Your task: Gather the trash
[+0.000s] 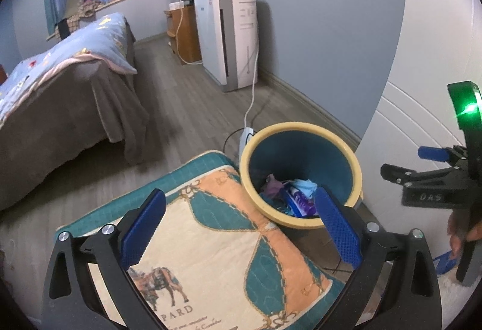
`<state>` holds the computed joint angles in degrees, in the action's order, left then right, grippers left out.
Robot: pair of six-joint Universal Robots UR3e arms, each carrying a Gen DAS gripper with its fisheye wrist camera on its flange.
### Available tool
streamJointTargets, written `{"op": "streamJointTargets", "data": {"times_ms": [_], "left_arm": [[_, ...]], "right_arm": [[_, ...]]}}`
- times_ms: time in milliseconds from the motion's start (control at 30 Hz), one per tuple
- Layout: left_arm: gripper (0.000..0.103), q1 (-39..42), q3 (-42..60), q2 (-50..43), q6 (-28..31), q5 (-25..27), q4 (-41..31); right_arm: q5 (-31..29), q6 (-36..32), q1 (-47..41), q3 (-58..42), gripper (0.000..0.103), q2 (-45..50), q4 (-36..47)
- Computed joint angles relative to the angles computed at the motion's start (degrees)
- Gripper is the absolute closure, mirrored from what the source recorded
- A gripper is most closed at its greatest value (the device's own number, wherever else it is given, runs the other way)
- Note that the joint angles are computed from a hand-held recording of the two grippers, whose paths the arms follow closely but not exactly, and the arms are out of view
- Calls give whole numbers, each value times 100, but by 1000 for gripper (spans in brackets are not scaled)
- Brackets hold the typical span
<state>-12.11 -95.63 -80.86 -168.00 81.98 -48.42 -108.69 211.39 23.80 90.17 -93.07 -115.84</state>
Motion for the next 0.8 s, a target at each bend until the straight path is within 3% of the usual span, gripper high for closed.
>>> {"op": "streamJointTargets", "data": {"times_ms": [167, 800], "left_arm": [[5, -128, 54, 65, 36, 124, -110], [5, -232, 126, 184, 82, 339, -336]], "right_arm": [[-318, -185, 197, -55, 6, 124, -141], [-264, -335, 320, -229, 6, 332, -101]]}}
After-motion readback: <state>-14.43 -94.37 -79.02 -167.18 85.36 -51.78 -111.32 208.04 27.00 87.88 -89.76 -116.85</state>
